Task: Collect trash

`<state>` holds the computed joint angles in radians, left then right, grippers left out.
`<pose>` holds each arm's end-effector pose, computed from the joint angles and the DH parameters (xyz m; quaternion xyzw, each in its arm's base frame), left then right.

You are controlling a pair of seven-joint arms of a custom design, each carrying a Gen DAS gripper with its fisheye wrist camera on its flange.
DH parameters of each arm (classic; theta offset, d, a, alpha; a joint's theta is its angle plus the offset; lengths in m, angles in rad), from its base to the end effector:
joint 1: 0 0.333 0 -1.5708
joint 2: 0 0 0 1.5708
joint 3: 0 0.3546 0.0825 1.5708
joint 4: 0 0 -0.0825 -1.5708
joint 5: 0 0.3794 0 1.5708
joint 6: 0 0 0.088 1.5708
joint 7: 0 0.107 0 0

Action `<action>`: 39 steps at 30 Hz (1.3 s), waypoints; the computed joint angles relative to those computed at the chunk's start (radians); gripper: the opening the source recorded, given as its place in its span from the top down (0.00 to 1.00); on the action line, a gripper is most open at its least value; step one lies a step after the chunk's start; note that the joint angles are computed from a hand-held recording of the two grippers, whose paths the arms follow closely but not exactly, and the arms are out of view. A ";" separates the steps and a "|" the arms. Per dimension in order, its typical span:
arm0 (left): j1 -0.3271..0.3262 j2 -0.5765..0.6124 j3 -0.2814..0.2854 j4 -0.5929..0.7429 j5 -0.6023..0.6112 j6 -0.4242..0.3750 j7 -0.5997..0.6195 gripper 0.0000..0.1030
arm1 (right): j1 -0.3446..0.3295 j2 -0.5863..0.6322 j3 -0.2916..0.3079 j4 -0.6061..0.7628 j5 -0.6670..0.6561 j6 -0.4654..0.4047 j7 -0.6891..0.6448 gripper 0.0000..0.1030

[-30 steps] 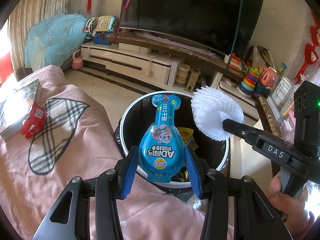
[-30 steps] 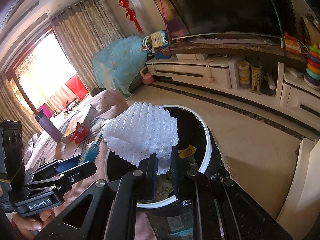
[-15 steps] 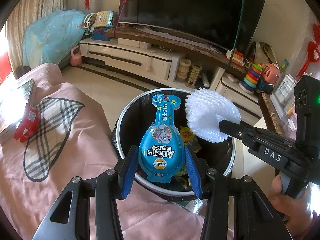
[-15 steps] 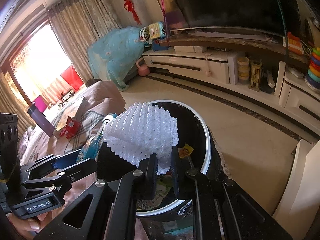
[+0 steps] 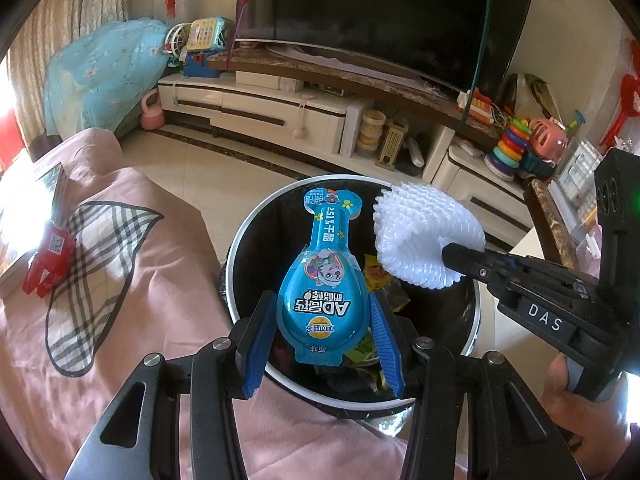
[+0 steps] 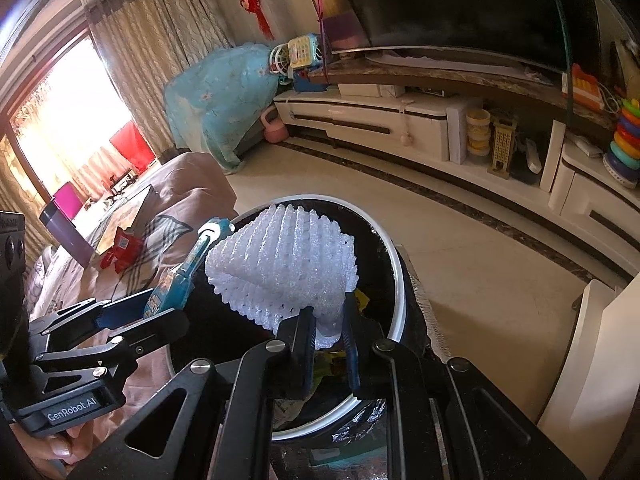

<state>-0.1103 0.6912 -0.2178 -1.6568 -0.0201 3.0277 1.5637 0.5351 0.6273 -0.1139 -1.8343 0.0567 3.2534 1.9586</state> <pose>0.7247 -0.2070 0.3271 -0.5931 0.7277 -0.3118 0.1465 0.6494 0.3006 0.3185 -0.6594 0.6438 -0.1614 0.3531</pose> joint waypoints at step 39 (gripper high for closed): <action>-0.030 -0.032 0.046 -0.017 0.017 -0.028 -0.044 0.35 | -0.028 -0.009 0.027 0.005 -0.022 -0.001 0.015 0.37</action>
